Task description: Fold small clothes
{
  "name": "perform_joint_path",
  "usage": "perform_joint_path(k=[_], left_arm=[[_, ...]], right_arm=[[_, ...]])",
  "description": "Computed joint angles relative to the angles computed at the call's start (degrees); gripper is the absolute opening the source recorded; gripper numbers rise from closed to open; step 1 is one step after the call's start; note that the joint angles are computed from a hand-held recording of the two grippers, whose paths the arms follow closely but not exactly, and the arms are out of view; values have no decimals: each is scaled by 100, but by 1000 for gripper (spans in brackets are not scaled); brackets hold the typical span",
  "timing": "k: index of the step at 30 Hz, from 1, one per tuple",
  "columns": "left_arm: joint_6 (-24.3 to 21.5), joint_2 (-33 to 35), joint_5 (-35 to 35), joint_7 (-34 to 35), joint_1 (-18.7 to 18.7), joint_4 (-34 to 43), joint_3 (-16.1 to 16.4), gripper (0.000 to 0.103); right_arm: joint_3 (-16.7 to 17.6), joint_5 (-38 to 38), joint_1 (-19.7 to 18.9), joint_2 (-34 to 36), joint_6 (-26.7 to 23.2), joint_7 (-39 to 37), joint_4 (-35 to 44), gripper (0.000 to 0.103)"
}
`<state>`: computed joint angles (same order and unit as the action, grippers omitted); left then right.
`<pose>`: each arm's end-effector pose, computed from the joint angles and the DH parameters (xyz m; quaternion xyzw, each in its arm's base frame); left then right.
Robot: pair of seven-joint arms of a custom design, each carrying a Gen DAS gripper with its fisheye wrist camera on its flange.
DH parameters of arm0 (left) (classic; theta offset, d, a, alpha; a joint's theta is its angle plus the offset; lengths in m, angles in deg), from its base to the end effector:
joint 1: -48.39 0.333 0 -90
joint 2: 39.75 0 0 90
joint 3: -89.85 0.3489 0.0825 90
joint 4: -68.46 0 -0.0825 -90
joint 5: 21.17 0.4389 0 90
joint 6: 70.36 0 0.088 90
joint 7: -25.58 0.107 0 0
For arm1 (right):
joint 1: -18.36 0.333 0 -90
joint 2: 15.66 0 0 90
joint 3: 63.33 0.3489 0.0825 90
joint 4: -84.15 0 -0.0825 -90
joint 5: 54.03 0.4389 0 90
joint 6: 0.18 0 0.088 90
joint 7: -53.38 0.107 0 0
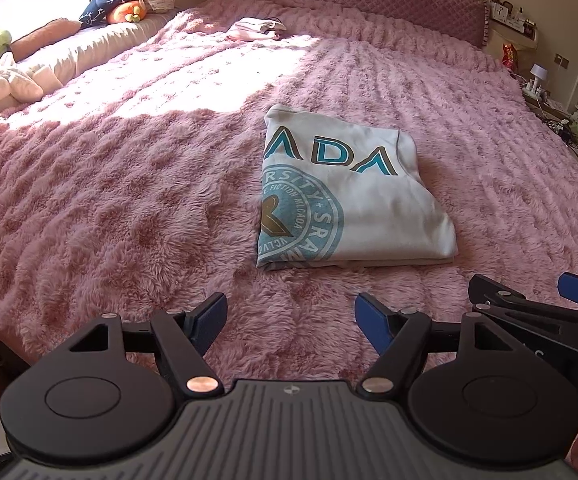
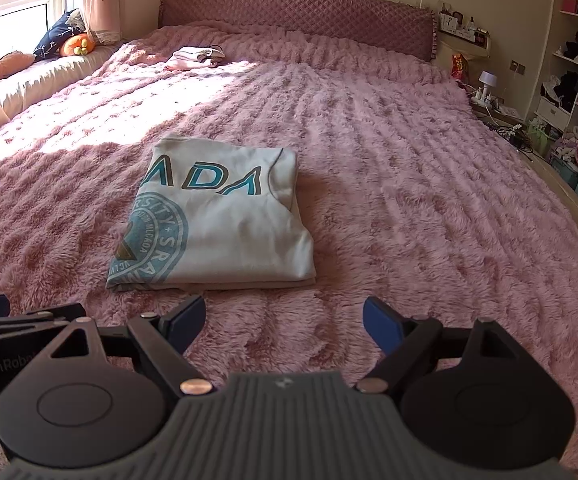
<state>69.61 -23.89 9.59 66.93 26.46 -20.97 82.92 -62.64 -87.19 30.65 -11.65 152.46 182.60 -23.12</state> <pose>0.6650 -0.3527 0.5735 -0.6777 0.6425 -0.2656 0.2393 0.6598 0.1681 0.5663 -0.6355 0.6608 -0.3101 0.2517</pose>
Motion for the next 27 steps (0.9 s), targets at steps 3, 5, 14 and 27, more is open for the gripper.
perform_joint_path(k=[3,5,14,27], left_arm=[[-30,20,-93,49,19,16,-16,85],[-93,38,-141,81,19,44,-19,85],[-308,113,-214,126,-6,172,-14,85],[-362,134,-199,159,-23,205,6,85]], right_arm=[[3,48,-3,34,-17,-57,28,82],[5,86,-2,54,-40,-106,43,82],[-4,189,21,134,-136,-196,122,82],[-16,203,29,153,-160,-233,134,82]])
